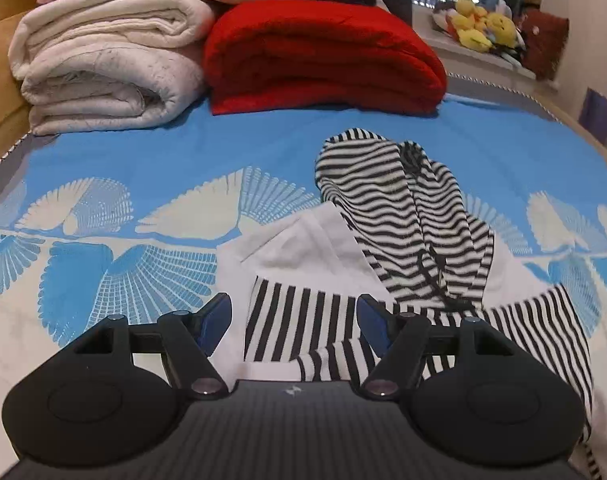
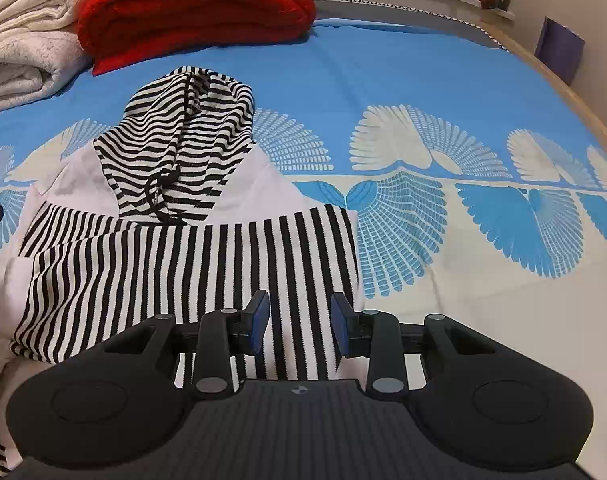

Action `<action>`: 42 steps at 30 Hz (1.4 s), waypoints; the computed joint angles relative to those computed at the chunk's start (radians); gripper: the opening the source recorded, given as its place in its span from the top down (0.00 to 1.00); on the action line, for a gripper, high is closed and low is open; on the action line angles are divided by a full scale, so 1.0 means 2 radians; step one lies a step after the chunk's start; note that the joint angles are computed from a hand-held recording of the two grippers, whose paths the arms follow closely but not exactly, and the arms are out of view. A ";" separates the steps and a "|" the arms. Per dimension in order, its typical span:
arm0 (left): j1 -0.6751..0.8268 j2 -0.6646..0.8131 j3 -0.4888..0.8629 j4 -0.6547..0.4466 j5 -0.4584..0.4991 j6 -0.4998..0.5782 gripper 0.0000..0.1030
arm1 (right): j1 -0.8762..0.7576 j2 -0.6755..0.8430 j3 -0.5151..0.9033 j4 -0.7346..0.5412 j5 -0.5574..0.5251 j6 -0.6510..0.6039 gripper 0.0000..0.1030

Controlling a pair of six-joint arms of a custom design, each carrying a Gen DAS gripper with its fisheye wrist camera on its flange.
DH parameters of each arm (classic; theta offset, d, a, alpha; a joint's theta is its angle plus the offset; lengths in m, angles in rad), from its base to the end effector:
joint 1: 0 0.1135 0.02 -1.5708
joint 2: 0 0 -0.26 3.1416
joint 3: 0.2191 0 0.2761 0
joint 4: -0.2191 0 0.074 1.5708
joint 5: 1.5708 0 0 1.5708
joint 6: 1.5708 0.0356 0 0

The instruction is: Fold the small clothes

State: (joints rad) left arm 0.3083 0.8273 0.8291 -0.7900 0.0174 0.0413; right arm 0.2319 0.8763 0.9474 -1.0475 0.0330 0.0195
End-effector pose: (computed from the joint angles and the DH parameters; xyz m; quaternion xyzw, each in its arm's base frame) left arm 0.1819 0.0573 0.2877 -0.1197 0.9166 0.0584 0.3770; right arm 0.1750 0.0401 0.3015 -0.0965 0.9512 0.0211 0.2925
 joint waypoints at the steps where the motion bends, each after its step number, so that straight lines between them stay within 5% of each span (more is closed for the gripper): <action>1: -0.003 -0.002 -0.002 0.006 -0.006 0.002 0.28 | -0.004 0.001 0.000 -0.001 -0.004 -0.002 0.66; 4: -0.004 -0.005 -0.002 0.015 -0.008 0.013 0.28 | -0.016 0.003 0.003 -0.005 -0.013 -0.006 0.66; 9: 0.036 0.022 0.020 0.019 0.079 0.039 0.35 | -0.026 0.004 0.011 -0.007 -0.026 -0.011 0.64; 11: 0.029 0.062 0.035 0.042 0.074 0.043 0.69 | -0.031 0.005 0.015 -0.007 -0.030 -0.010 0.64; 14: 0.012 0.160 0.076 0.077 0.065 0.035 0.91 | -0.039 0.011 0.025 -0.006 -0.039 -0.009 0.64; 25: -0.014 0.524 0.351 0.130 0.086 -0.072 0.89 | -0.032 0.036 0.044 0.007 -0.041 -0.001 0.64; 34: -0.025 0.730 0.595 0.119 0.066 -0.206 0.45 | -0.049 0.044 0.028 0.017 -0.045 -0.031 0.64; 39: -0.038 0.861 0.802 0.012 0.032 -0.201 0.38 | -0.079 0.046 0.023 0.019 -0.054 -0.045 0.64; 42: -0.051 0.931 0.922 -0.065 0.001 -0.160 0.47 | -0.090 0.048 0.021 0.017 -0.065 -0.049 0.64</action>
